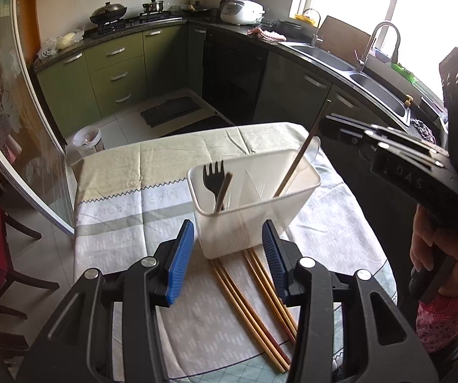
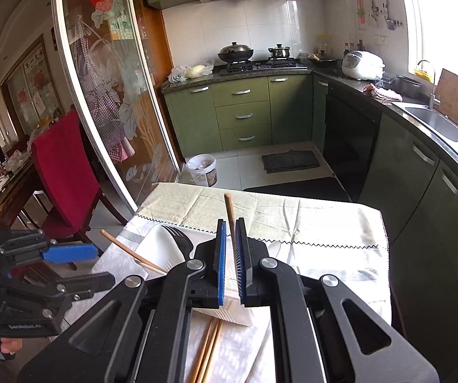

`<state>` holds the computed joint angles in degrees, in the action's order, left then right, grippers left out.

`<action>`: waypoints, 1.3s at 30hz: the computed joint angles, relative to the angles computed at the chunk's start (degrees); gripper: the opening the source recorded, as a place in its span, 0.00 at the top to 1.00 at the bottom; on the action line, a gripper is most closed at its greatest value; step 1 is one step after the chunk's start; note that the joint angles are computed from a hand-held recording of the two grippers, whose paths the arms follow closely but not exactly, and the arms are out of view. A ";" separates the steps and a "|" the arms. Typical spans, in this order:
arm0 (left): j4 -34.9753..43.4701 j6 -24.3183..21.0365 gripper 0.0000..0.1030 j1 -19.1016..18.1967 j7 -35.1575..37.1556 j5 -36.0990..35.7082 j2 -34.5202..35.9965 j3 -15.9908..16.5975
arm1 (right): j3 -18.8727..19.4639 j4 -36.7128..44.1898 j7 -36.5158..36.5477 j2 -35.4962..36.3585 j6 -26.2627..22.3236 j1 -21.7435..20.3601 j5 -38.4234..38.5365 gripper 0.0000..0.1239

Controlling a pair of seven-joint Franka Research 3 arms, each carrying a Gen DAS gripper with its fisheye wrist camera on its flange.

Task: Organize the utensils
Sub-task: 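Lower both open grippers back toward the remaining chopsticks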

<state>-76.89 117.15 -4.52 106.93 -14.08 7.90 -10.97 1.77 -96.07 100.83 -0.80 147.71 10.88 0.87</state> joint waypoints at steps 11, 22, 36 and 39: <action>-13.02 -2.22 0.59 -1.27 -2.87 4.18 -3.54 0.75 | 1.03 -22.18 -2.10 -19.24 6.36 -2.67 3.90 0.91; -13.41 -1.87 0.61 -3.20 -13.12 10.02 1.77 -0.49 | -0.51 -37.40 -4.44 -30.75 6.57 -5.52 10.94 0.90; -16.36 -3.33 0.72 -3.40 -15.54 11.74 0.37 -0.50 | -0.86 -37.51 -8.92 -30.14 6.81 -3.87 16.32 0.86; -17.03 -2.92 0.72 -3.57 -16.05 11.67 0.40 -0.60 | -0.57 -36.77 -8.84 -29.72 6.35 -4.11 16.27 0.86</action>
<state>-93.91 114.23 -8.10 90.88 -2.40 8.30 -11.57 1.20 -132.84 91.98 -30.52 154.06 6.77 17.14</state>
